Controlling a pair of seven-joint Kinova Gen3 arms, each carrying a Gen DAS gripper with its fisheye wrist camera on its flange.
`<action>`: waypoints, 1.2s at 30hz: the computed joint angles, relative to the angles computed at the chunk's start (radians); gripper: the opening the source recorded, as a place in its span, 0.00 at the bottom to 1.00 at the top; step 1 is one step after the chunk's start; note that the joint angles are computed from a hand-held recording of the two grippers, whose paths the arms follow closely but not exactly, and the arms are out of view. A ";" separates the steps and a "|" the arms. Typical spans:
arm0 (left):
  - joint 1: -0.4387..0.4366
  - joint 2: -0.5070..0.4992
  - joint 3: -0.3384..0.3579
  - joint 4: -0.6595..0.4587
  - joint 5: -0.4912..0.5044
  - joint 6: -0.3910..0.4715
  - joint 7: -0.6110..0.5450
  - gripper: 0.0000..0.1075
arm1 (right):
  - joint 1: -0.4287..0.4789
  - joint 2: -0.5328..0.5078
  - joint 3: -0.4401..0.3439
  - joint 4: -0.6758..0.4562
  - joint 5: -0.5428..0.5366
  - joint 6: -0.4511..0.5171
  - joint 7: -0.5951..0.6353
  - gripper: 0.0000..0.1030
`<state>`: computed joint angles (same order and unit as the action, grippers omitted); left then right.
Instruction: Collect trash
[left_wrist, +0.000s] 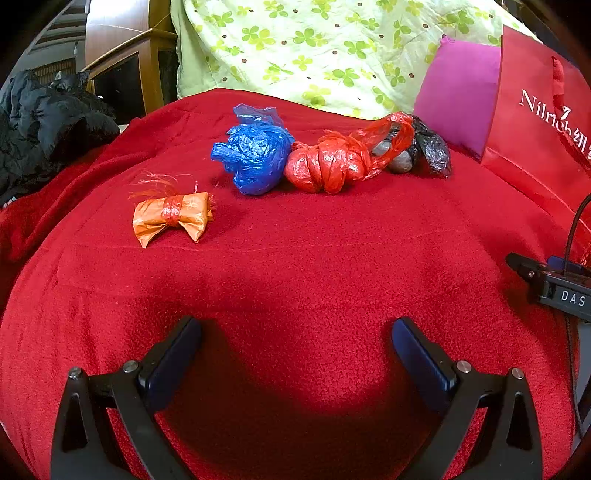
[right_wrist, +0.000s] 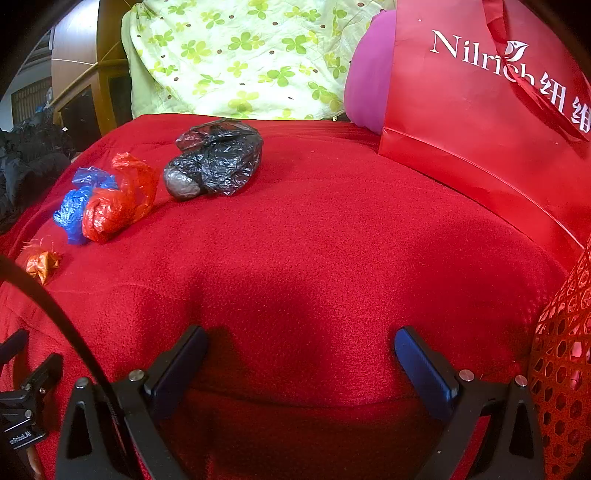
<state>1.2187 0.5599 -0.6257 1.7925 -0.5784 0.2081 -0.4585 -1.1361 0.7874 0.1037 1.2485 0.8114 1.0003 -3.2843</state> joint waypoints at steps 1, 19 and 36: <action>0.002 0.001 -0.001 -0.001 -0.001 0.002 0.001 0.96 | 0.000 0.000 0.000 0.000 0.000 0.000 0.000 0.99; -0.015 -0.007 0.015 0.002 -0.005 0.001 0.003 0.96 | 0.000 0.000 -0.001 0.003 0.002 -0.001 -0.004 1.00; -0.175 -0.104 0.218 0.002 -0.096 0.070 0.104 0.96 | 0.029 0.013 -0.027 -0.073 -0.076 0.063 0.064 0.99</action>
<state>1.0432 0.4563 -0.4072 1.7948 -0.6745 0.2778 -0.3541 -1.1068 0.8006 0.0770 1.1750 0.7354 1.0635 -3.2207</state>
